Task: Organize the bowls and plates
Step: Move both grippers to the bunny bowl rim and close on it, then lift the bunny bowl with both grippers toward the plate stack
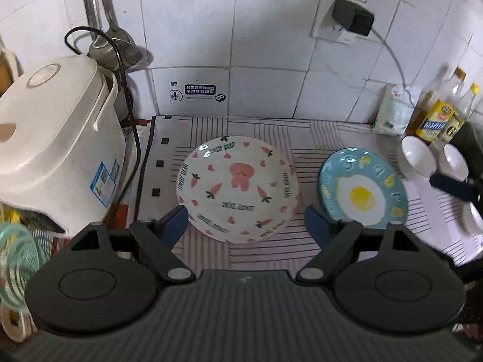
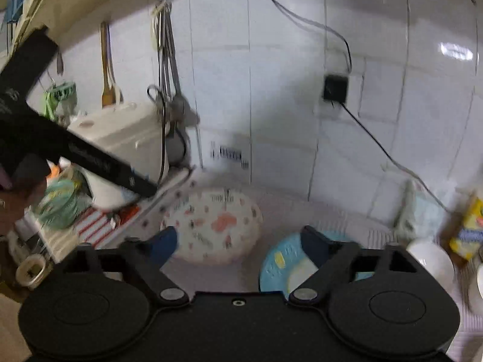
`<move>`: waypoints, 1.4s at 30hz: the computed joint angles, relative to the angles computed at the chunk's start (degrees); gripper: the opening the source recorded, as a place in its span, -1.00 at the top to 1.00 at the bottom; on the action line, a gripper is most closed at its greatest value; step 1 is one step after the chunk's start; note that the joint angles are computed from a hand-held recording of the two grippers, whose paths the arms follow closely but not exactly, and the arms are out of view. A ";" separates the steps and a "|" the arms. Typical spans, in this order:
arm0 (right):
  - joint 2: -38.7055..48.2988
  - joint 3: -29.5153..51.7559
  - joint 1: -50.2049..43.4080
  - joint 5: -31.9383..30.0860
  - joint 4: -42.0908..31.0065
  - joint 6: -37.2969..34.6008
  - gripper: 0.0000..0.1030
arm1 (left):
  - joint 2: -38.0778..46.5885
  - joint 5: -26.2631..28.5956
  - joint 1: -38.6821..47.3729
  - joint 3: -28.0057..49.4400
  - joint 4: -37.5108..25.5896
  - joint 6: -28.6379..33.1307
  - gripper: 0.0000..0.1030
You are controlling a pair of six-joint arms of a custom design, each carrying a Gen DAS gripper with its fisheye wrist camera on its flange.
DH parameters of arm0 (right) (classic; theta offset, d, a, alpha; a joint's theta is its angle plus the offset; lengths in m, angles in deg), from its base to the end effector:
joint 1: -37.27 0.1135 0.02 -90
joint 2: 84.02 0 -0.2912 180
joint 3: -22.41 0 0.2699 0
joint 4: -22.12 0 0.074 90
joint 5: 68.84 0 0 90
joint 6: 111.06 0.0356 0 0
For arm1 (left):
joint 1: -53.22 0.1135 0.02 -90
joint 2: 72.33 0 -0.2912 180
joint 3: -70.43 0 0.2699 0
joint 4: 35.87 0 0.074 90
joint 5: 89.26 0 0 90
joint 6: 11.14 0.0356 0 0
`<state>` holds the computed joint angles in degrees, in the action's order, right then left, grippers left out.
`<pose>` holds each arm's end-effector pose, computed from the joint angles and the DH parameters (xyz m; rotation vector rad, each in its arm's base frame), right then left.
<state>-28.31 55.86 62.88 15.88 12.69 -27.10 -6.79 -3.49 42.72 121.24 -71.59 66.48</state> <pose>0.1779 0.0889 0.1944 -0.6351 2.0393 0.2995 0.2268 -0.0394 0.2255 -0.0727 2.4489 -0.0860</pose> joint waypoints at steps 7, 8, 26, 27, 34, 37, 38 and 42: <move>27.09 1.86 4.44 5.36 25.94 11.01 -0.83 | 11.71 6.44 9.82 0.40 9.82 10.58 -0.79; 30.43 2.44 5.23 6.65 27.79 12.67 -0.83 | 14.00 7.40 11.09 0.76 10.99 11.43 -0.79; 60.13 10.53 7.03 7.17 40.21 31.98 -0.55 | 43.36 15.29 19.47 9.23 22.63 17.08 -0.27; 60.58 10.72 6.85 7.21 40.69 32.51 -0.53 | 43.91 14.98 19.14 9.40 23.09 16.91 -0.24; 63.43 11.60 7.49 11.23 43.92 34.07 -0.09 | 46.60 15.08 18.35 10.46 24.99 16.56 0.19; 63.58 11.75 6.91 12.38 42.93 36.62 0.39 | 46.85 16.60 19.43 10.17 26.01 16.85 0.25; 63.72 11.90 6.60 12.43 42.52 37.70 0.55 | 46.88 16.96 19.64 10.01 26.36 17.19 0.25; 65.28 11.52 6.01 12.54 45.24 40.26 0.60 | 46.94 17.57 20.03 8.95 28.68 16.16 0.25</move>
